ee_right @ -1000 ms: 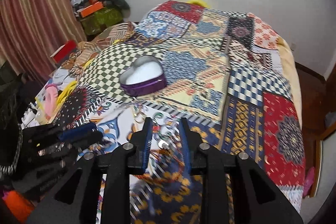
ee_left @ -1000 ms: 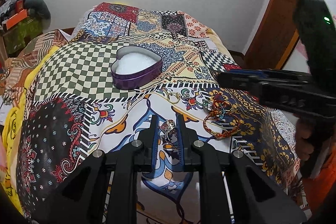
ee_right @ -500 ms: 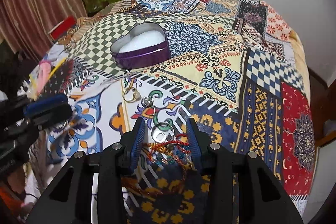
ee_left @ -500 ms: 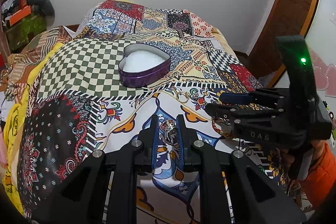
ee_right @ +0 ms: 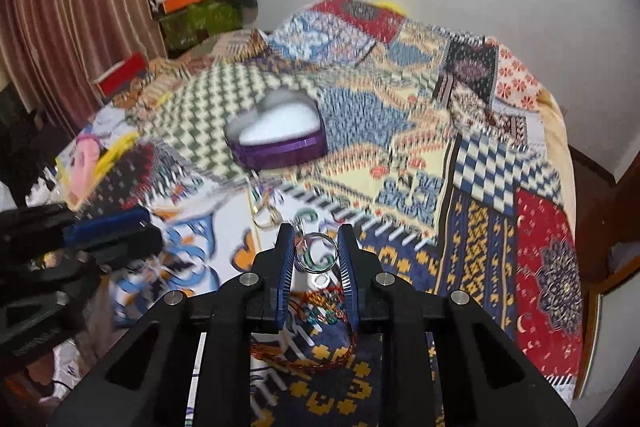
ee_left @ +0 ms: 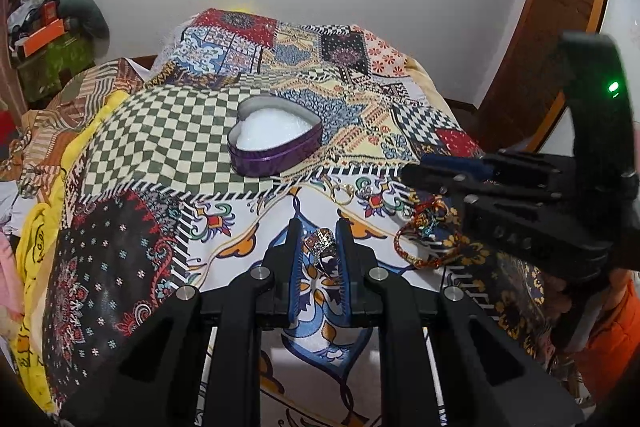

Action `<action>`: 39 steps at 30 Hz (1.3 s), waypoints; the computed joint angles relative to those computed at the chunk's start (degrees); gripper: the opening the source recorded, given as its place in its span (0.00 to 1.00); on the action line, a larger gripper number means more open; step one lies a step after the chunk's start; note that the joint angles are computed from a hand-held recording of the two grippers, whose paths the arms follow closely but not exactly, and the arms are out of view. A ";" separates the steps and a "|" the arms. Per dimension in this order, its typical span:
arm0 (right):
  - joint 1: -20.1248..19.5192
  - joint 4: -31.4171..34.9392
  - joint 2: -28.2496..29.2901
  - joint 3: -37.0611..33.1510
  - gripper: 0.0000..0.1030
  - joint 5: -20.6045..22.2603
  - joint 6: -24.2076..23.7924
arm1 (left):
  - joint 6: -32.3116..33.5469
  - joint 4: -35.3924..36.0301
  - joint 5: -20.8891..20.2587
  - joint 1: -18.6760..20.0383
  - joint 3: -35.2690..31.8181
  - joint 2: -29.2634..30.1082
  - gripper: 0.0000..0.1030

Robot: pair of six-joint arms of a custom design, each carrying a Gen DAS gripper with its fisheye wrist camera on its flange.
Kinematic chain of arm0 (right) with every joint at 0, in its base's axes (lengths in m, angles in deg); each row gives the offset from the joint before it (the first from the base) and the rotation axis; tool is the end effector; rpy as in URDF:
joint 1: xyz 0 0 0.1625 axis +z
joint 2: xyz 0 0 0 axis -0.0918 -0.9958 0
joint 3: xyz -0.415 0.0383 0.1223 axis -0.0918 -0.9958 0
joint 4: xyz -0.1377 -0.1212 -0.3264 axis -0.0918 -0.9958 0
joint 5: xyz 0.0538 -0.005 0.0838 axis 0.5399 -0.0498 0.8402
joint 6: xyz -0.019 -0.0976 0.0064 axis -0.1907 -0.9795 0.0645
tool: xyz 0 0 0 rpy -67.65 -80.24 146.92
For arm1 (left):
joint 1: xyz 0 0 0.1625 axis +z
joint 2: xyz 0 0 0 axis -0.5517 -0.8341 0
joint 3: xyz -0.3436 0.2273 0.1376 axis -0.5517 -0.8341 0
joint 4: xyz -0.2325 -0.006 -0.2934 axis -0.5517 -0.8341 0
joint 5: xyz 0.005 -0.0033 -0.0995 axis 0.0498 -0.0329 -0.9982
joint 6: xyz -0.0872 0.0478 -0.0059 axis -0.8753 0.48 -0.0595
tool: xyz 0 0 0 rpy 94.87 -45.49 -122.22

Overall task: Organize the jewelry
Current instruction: 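Carry both rings over the heart tin and open both grippers to drop them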

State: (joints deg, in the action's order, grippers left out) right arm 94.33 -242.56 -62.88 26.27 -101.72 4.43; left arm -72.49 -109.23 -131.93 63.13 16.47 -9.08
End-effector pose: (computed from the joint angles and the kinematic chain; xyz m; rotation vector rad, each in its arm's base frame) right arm 0.0932 -0.5158 0.3988 0.7625 -2.3628 0.7251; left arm -0.4613 -0.4945 -0.0092 0.6604 2.4797 -0.8412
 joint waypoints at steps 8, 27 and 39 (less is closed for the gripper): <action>2.16 -1.54 -0.98 -0.77 0.19 2.63 1.89 | 2.89 -1.25 2.74 -0.91 -1.37 -0.28 0.15; 5.73 -3.20 5.93 -9.29 0.19 3.26 2.48 | 13.11 -1.82 6.24 3.33 -11.30 2.70 0.15; 5.16 2.81 11.37 -15.58 0.19 1.79 3.70 | 15.68 2.07 2.32 7.80 -18.17 5.28 0.15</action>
State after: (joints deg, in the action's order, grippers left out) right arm 99.49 -239.76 -51.52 10.69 -99.93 8.13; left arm -56.81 -107.16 -129.61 70.93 -1.69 -3.80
